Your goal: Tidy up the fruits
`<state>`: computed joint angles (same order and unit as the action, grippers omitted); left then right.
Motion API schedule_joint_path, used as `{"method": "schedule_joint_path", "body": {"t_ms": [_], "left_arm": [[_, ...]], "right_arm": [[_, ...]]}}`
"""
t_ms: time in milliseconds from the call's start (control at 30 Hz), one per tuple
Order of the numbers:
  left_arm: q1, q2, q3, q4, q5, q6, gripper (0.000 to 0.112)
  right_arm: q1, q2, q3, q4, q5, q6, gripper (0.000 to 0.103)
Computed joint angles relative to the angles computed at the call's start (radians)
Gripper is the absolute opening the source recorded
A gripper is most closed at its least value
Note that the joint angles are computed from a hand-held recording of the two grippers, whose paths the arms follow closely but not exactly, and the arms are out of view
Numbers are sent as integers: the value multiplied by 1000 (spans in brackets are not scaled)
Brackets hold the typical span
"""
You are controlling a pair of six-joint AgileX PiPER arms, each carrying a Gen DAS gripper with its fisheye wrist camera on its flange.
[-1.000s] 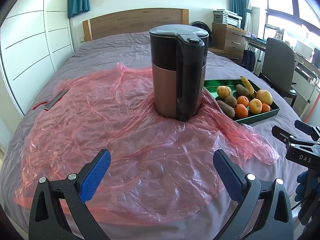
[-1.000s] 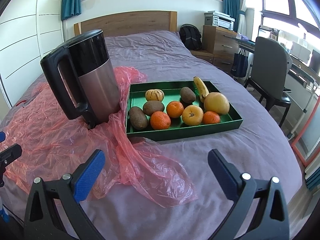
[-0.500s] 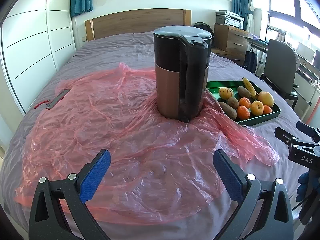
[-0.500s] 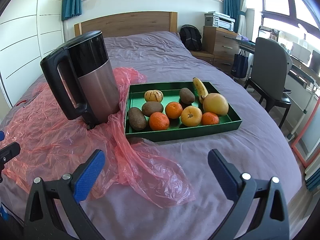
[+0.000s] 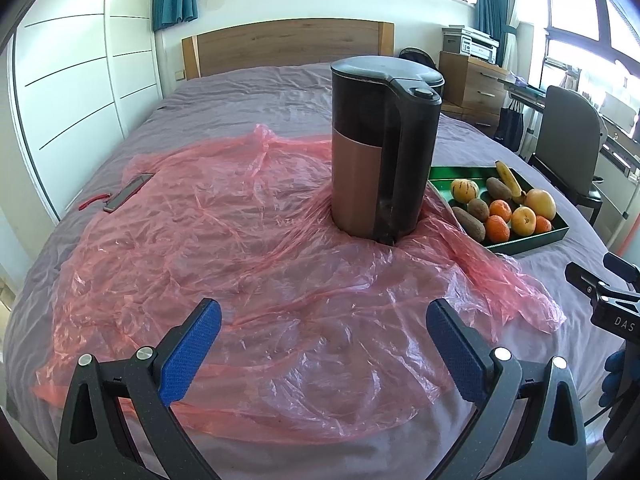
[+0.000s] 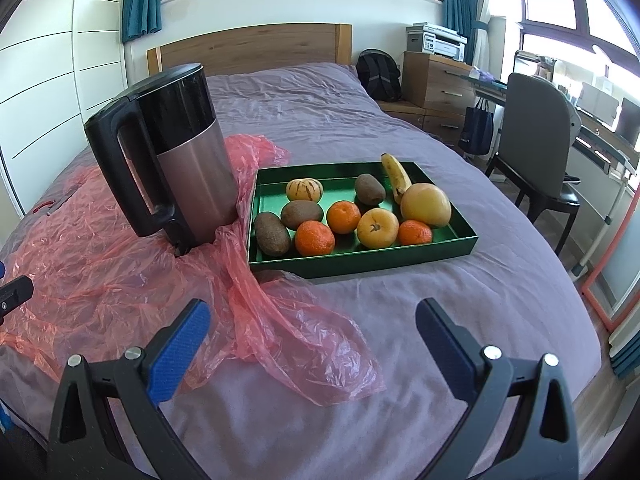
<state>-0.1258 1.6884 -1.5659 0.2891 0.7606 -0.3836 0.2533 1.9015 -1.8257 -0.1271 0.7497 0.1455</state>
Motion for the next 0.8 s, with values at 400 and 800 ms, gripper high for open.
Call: {"method": "schedule_joint_path", "body": {"t_ms": [400,800], "left_arm": [[20,-44,45,-18,-12,30,101],[32,-48,45,-32,-15,40,101]], "right_arm": [[7,-38,25,-17,28,1,103],[0,-33,32,-9,34,-3,103]]}}
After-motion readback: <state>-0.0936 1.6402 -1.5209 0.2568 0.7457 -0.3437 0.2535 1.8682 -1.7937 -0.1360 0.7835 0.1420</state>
